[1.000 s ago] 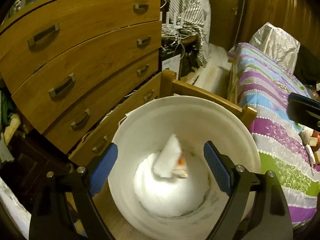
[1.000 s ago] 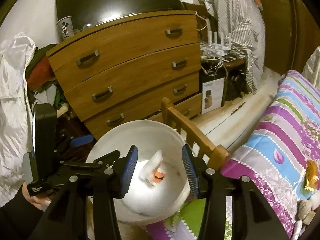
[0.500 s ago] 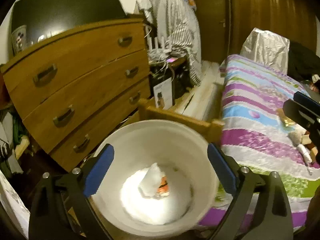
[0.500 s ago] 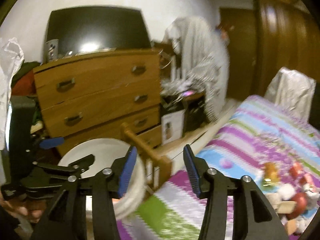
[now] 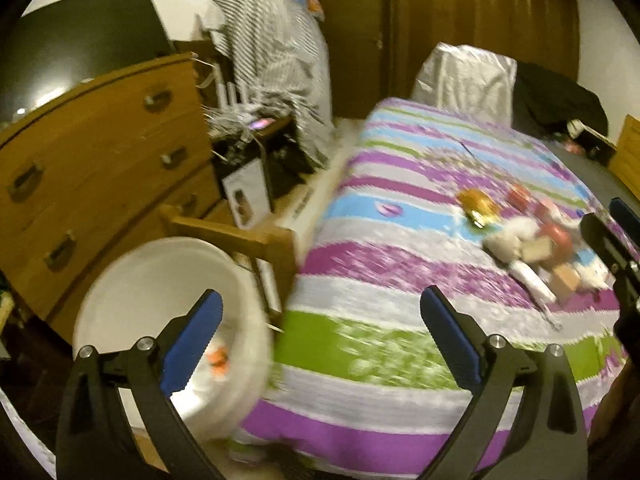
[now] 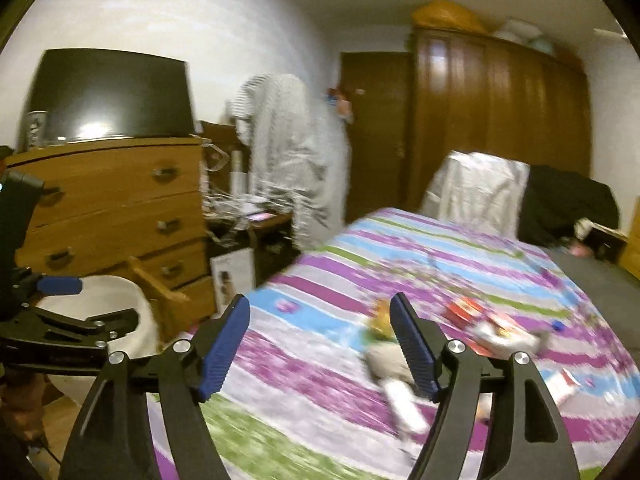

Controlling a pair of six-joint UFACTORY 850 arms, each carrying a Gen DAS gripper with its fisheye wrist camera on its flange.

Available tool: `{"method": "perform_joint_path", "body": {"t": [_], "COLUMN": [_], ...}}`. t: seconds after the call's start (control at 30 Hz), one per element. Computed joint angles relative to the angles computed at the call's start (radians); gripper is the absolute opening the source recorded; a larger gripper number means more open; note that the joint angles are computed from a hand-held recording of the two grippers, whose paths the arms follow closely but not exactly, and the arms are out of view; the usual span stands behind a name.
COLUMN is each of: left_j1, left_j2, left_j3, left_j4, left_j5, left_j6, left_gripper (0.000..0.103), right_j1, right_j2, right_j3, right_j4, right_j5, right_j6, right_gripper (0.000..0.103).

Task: Collect trash
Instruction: 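Move both grippers back toward the bedspread, then grasp the white medicine box with the right gripper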

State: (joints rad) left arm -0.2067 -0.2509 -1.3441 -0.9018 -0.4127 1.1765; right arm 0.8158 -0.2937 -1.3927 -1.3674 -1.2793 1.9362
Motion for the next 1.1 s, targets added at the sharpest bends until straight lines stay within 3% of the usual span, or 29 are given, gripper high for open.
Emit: {"method": "perform_joint_path", "body": {"t": [0.2,0.53,0.77,0.83,0.93,1.1], "left_j1": [-0.073,-0.168,-0.214,-0.223,-0.241,-0.268], "left_j2": [0.019,0.024,-0.007,-0.018,-0.036,-0.049], "left_j3": [0.062,0.1,0.086,0.08,0.069,0.067], "left_j4": [0.073,0.15,0.234,0.255,0.285,0.306], "left_j5": [-0.013,-0.007,-0.018,-0.028,-0.041,-0.045], "left_j6": [-0.056,-0.124,-0.233,-0.265,-0.309,-0.33], "left_gripper": [0.096,0.097,0.097,0.097,0.097,0.097], "right_j1": [0.019,0.027,0.027,0.006,-0.072,-0.331], "right_j2": [0.176,0.416,0.553,0.586,0.636,0.605], "right_j3": [0.245,0.537,0.703,0.74,0.786,0.795], "right_j4": [0.097,0.266,0.382,0.397,0.373,0.302], "right_j5": [-0.1,-0.211,-0.235,-0.203,-0.064,0.253], "right_j6": [0.156,0.361,0.511,0.55,0.588,0.61], "right_gripper": [0.076,0.078,0.08,0.081,0.082,0.082]}}
